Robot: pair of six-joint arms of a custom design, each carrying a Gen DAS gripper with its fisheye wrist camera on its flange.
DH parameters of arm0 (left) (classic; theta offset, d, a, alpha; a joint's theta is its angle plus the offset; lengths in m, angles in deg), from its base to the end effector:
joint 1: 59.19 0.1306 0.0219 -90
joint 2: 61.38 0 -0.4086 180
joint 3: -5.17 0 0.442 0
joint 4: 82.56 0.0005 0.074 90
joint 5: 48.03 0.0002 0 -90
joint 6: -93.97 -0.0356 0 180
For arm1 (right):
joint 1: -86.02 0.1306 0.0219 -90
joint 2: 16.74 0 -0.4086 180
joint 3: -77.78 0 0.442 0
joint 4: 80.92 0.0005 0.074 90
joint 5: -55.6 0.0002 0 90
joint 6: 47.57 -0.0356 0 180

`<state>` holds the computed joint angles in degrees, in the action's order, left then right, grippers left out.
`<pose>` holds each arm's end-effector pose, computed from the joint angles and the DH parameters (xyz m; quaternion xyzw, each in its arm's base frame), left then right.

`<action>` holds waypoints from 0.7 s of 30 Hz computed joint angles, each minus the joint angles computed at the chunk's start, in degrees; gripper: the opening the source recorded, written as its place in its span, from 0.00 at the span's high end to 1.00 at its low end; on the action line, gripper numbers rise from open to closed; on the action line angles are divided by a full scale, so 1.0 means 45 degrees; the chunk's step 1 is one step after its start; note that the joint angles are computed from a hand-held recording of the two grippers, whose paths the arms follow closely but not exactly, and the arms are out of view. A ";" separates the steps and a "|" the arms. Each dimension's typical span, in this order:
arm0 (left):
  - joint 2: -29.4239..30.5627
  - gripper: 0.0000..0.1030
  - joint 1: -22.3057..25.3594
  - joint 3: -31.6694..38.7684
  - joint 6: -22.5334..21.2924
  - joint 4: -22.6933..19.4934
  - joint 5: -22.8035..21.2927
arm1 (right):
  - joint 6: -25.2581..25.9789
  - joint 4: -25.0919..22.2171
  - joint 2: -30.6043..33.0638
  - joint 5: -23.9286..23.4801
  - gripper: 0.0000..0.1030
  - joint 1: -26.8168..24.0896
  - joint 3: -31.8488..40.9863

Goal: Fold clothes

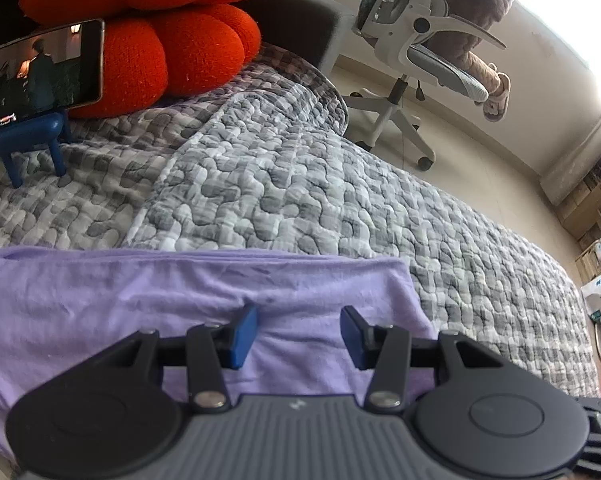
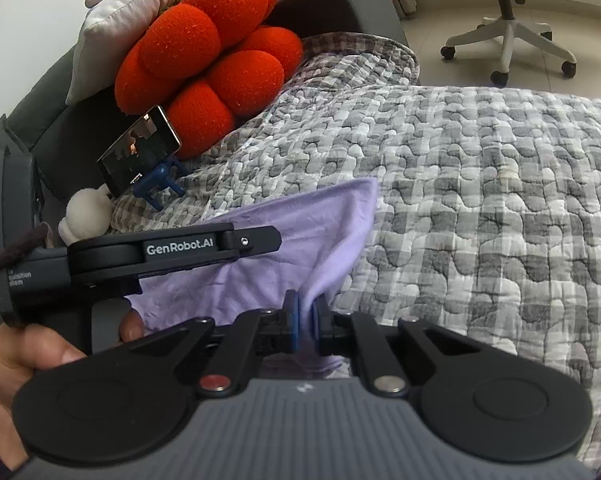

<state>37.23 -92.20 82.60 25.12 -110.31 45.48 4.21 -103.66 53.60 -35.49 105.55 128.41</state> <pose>0.4740 -0.3112 0.2922 0.1074 0.9299 -0.1851 0.2991 0.3593 0.1276 0.2922 0.1448 0.9036 0.2023 0.3488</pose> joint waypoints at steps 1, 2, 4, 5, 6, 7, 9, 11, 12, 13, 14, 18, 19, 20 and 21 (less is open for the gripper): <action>-0.0008 0.54 0.0015 -0.0006 0.0042 0.0018 0.0033 | 0.0064 -0.0049 0.0013 0.0096 0.90 0.0026 0.0033; -0.0015 0.54 0.0027 -0.0009 0.0076 0.0034 0.0055 | 0.0136 -0.0042 -0.0015 0.0179 0.90 0.0054 0.0028; -0.0043 0.54 0.0051 -0.0027 0.0150 0.0085 0.0085 | 0.0260 0.0058 -0.0053 0.0258 0.90 0.0118 0.0025; -0.0072 0.54 0.0070 -0.0046 0.0203 0.0121 0.0104 | 0.0327 0.0103 -0.0063 0.0303 0.90 0.0154 0.0028; -0.0108 0.54 0.0096 -0.0066 0.0262 0.0160 0.0156 | 0.0418 0.0109 -0.0027 0.0391 0.90 0.0210 0.0060; -0.0152 0.54 0.0135 -0.0093 0.0322 0.0202 0.0230 | 0.0503 0.0112 0.0012 0.0481 0.90 0.0268 0.0094; -0.0232 0.54 0.0219 -0.0161 0.0473 0.0307 0.0317 | 0.0618 0.0086 0.0108 0.0684 0.90 0.0396 0.0179; -0.0273 0.54 0.0288 -0.0206 0.0600 0.0344 0.0394 | 0.0725 0.0095 0.0117 0.0809 0.90 0.0463 0.0204; -0.0278 0.54 0.0317 -0.0214 0.0654 0.0335 0.0440 | 0.0747 0.0102 0.0122 0.0863 0.90 0.0493 0.0214; -0.0271 0.54 0.0343 -0.0208 0.0704 0.0304 0.0496 | 0.0783 0.0081 0.0133 0.0943 0.90 0.0529 0.0231; -0.0270 0.54 0.0364 -0.0205 0.0746 0.0288 0.0542 | 0.0817 0.0056 0.0146 0.1023 0.90 0.0568 0.0250; -0.0372 0.54 0.0403 -0.0271 0.0821 0.0445 0.0500 | 0.0959 -0.0044 0.0283 0.1369 0.90 0.0768 0.0377; -0.0415 0.54 0.0415 -0.0303 0.0839 0.0530 0.0475 | 0.1014 -0.0033 0.0316 0.1442 0.90 0.0819 0.0399; -0.0456 0.53 0.0430 -0.0344 0.0865 0.0632 0.0499 | 0.1041 -0.0009 0.0348 0.1491 0.90 0.0868 0.0422; -0.0496 0.53 0.0446 -0.0387 0.0879 0.0747 0.0580 | 0.1079 -0.0020 0.0395 0.1582 0.90 0.0925 0.0460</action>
<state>35.00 -90.19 80.86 29.07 -106.95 48.09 9.06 -103.75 55.38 -28.37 109.71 130.48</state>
